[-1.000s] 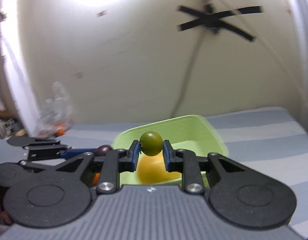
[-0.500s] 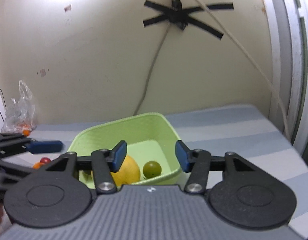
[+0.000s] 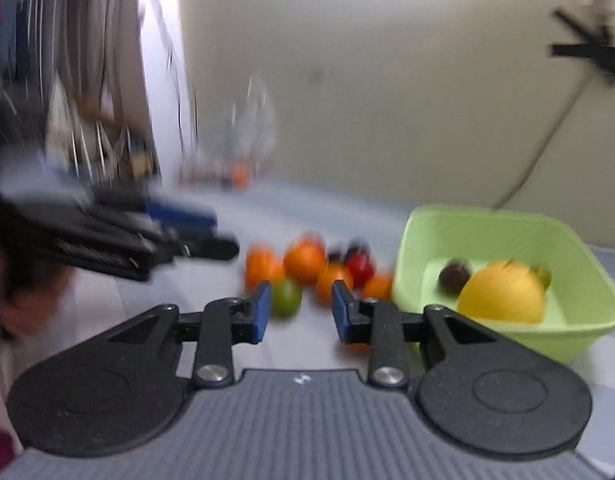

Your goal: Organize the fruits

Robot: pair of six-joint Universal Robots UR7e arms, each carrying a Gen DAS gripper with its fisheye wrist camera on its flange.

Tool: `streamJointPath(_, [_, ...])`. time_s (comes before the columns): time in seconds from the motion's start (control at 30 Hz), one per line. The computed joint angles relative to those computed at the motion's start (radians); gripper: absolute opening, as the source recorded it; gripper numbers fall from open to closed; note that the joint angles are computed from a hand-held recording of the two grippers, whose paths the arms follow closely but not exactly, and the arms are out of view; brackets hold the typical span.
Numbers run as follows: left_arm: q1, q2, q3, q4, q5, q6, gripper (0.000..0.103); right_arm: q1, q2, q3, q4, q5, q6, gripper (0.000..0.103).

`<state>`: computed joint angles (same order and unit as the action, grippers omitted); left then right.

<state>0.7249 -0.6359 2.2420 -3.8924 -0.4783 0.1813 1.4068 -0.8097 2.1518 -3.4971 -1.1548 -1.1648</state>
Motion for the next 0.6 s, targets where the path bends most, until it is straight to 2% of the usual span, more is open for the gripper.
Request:
streamJointPath(0.07, [-0.004, 0.041, -0.023, -0.035, 0.010, 0.102, 0.052, 0.023, 0.028, -0.014, -0.040, -0.081, 0.010, 0.035])
streamJointPath(0.17, [0.013, 0.066, -0.056, -0.010, -0.021, 0.183, 0.052, 0.025, 0.022, -0.023, -0.051, -0.092, 0.055, 0.035])
streamJointPath(0.23, [0.036, 0.075, -0.089, 0.033, -0.024, 0.220, 0.046, 0.024, 0.022, -0.017, -0.084, -0.100, 0.067, 0.035])
streamJointPath(0.33, [0.063, 0.068, -0.112, 0.111, -0.002, 0.182, 0.044, 0.027, 0.029, -0.020, -0.102, -0.122, 0.073, 0.035])
streamJointPath(0.4, [0.066, 0.050, -0.097, 0.101, -0.001, 0.144, 0.044, 0.032, 0.046, -0.020, -0.123, -0.126, 0.061, 0.035])
streamJointPath(0.53, [0.069, -0.017, -0.027, 0.076, -0.039, 0.029, 0.045, 0.019, 0.036, -0.005, -0.097, -0.047, 0.028, 0.036])
streamJointPath(0.6, [0.090, -0.068, 0.001, 0.136, -0.077, -0.077, 0.045, 0.018, 0.050, -0.004, -0.114, -0.023, 0.014, 0.036])
